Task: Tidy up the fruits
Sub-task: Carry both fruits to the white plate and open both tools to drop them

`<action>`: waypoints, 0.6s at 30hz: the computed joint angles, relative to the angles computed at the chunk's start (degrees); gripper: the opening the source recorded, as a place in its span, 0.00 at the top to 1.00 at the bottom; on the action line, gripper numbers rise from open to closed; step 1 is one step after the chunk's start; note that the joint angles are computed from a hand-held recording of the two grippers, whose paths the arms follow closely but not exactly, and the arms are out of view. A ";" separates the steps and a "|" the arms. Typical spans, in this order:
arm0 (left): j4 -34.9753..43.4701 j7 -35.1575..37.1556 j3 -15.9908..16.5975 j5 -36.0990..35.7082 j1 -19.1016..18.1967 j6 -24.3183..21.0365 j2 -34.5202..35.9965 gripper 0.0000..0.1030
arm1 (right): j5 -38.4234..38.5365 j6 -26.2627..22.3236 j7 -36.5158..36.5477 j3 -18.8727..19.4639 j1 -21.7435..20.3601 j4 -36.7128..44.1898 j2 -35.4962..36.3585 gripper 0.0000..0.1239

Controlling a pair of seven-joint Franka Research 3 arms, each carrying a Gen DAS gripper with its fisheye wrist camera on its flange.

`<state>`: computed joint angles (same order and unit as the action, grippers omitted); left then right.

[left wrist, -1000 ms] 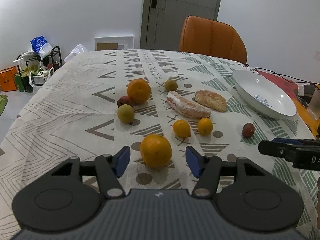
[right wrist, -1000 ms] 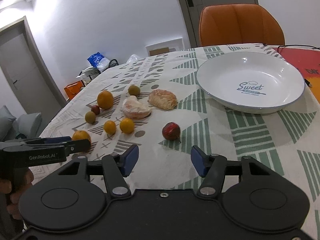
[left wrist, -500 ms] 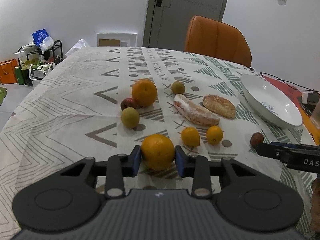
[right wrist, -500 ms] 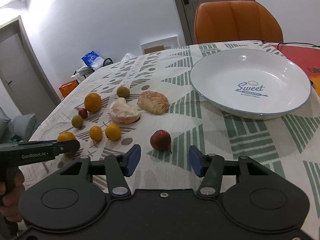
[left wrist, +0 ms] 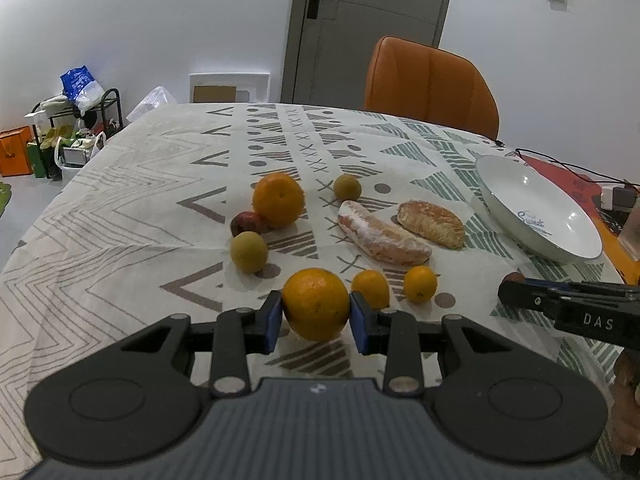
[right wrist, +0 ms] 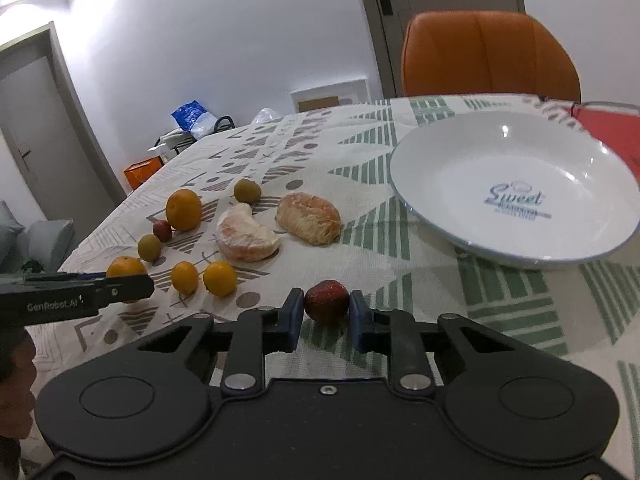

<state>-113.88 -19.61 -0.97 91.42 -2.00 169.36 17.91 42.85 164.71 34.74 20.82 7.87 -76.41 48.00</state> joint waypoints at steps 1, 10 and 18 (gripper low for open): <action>0.40 0.66 -0.09 -0.40 -0.04 -0.01 0.33 0.67 | 0.35 0.38 -1.13 0.75 -0.56 -0.34 -0.14 0.82; 4.72 5.42 0.15 -3.38 -2.46 -0.21 3.27 0.67 | 5.15 1.94 -5.13 3.51 -3.80 -1.34 -0.79 0.82; 9.15 10.22 1.37 -6.79 -5.19 0.55 6.09 0.67 | 9.74 3.63 -8.34 4.91 -6.08 -1.31 -1.26 0.82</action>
<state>-104.73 -9.39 0.40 84.63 -7.19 169.91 24.00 52.59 168.34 26.41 25.73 1.79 -77.72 46.74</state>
